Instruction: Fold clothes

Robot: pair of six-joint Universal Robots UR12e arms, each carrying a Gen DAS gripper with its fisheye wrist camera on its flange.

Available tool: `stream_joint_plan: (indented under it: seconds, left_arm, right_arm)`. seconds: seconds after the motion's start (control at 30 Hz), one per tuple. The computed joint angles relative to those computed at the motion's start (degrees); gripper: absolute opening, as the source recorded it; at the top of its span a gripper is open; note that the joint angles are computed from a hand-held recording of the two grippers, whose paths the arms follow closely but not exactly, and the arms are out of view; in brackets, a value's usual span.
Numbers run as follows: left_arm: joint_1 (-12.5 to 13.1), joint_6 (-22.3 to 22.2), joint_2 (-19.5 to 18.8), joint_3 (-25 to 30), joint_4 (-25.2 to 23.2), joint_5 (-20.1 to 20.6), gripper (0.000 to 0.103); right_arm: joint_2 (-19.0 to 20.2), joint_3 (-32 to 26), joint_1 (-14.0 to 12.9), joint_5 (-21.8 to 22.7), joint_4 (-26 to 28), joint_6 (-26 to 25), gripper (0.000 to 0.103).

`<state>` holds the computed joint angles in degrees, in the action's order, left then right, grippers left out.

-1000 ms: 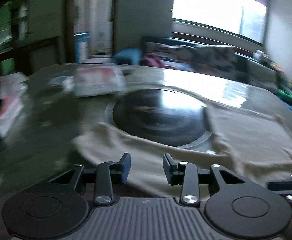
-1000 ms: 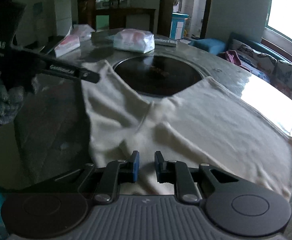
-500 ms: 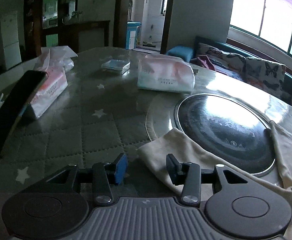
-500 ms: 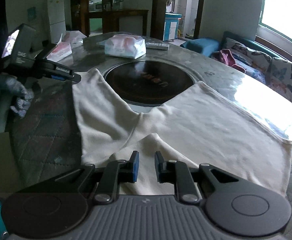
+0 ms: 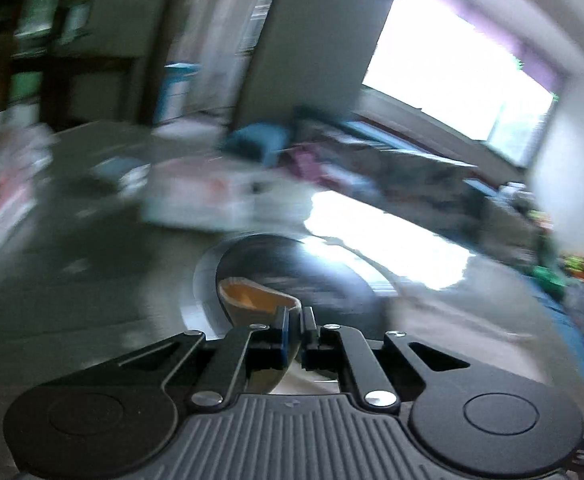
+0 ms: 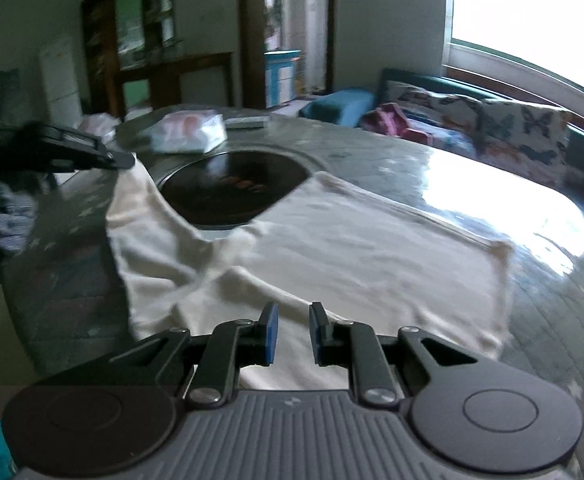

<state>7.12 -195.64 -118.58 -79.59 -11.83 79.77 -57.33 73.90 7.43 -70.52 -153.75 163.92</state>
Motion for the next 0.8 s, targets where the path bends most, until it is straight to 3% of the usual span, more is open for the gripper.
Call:
stream_joint_plan:
  seconds: [0.13,0.27,0.6,0.73,0.8]
  left_arm:
    - [-1.4,2.8,0.8,0.0,2.2,-9.8,0.006]
    - [-3.3,5.8,0.6,0.8,1.2,-17.2,0.006]
    - [-7.9,11.9,-1.8,2.9,-6.9,-24.3,0.007]
    - [-8.8,15.7,-2.2,3.3,-12.5,-25.0,0.012]
    - [-8.6,17.3,-1.9,2.8,-14.0,-25.3,0.023]
  right_arm:
    - [-1.2,2.5,-1.1,-1.3,-3.3,3.3,0.016]
    - [-2.4,5.1,-2.2,-2.3,-6.3,7.0,0.016]
    - [-4.4,9.6,-4.3,-4.9,-9.1,12.5,0.016]
    - [-4.6,10.1,-4.8,-5.3,-9.3,14.6,0.016]
    - [-4.6,10.1,-4.9,-5.1,-9.4,14.9,0.016]
